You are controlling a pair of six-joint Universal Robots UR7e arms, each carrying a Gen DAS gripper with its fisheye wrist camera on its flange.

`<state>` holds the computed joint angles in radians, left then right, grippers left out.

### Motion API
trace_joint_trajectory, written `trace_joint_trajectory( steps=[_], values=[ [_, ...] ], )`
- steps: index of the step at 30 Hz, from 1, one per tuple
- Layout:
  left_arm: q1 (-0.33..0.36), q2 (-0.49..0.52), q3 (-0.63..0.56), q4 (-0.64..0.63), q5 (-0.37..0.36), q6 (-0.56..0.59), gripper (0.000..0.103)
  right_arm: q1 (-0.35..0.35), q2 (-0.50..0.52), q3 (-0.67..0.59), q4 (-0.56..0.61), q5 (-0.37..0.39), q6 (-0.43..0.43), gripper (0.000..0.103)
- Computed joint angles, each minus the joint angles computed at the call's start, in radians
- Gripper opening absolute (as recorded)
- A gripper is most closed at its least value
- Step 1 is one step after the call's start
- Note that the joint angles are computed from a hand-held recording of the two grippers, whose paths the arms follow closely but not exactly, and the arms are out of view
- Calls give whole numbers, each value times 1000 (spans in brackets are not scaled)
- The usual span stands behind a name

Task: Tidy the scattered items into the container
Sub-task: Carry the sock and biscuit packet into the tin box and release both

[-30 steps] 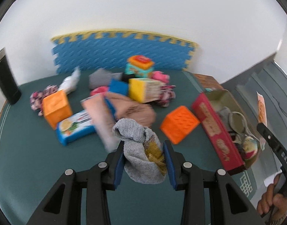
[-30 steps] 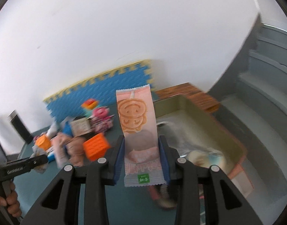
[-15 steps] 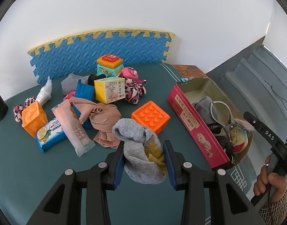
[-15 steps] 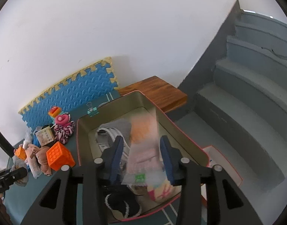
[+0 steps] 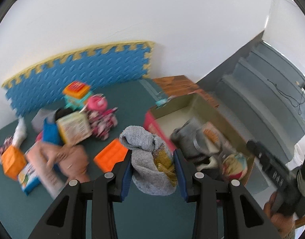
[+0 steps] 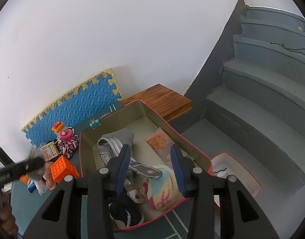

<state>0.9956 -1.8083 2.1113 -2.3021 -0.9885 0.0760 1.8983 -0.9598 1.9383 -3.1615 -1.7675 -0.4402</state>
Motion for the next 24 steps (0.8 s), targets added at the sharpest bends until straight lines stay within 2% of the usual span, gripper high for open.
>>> trace_joint_trajectory(
  steps=[7,13,14,15,17,24],
  values=[
    [17,139,-50,-75,-66,35,41,-6,4,3,6,0,-14,45],
    [39,230,-104,-77,-81,25,44,-16,17,-6,23,0,-10,45],
    [44,233,-108,-72,-82,16,46,-17,19,-7,22,-2,-11,45],
    [49,236,-111,-69,-84,8,62,-17,22,-8,19,-4,-14,45],
    [60,233,-108,-79,-90,-3,74,-17,28,-10,13,-10,-20,45],
    [90,206,-110,-71,-90,-34,74,-5,42,-15,12,-20,-37,45]
  ],
)
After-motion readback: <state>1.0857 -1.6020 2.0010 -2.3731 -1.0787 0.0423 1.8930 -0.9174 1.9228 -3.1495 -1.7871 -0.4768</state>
